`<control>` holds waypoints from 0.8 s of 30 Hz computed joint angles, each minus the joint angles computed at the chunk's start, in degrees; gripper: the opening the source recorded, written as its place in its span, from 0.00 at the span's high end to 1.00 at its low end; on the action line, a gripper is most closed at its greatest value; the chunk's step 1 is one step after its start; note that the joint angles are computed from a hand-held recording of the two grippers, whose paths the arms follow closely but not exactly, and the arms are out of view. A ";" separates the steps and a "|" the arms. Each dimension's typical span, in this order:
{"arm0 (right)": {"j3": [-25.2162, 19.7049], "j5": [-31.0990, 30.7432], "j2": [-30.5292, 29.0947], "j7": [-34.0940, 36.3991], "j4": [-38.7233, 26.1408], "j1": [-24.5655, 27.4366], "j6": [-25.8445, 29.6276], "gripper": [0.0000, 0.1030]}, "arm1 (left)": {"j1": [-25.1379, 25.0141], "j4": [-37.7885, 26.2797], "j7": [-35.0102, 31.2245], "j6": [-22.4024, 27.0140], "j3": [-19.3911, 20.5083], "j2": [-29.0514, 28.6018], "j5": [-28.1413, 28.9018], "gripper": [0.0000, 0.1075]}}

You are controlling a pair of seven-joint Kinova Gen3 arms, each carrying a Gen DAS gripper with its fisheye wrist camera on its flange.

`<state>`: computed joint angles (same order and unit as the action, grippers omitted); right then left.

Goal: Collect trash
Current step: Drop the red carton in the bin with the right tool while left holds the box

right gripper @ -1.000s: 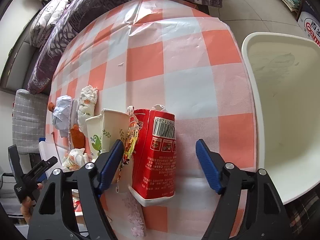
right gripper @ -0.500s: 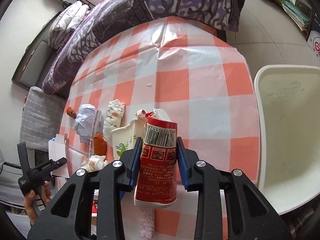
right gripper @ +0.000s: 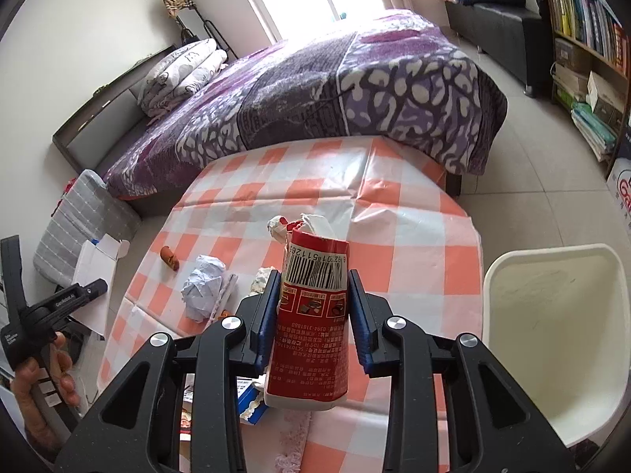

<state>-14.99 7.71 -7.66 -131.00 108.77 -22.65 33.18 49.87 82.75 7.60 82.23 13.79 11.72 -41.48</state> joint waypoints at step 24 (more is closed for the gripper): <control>0.88 4.27 -9.62 -0.49 3.96 9.78 1.52 0.69 | 17.43 -23.81 -7.47 2.43 -7.66 15.30 -9.66 0.64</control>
<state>-14.11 11.97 -17.27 -131.49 112.73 -12.87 34.70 67.30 58.94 0.13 84.66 6.13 27.02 -51.14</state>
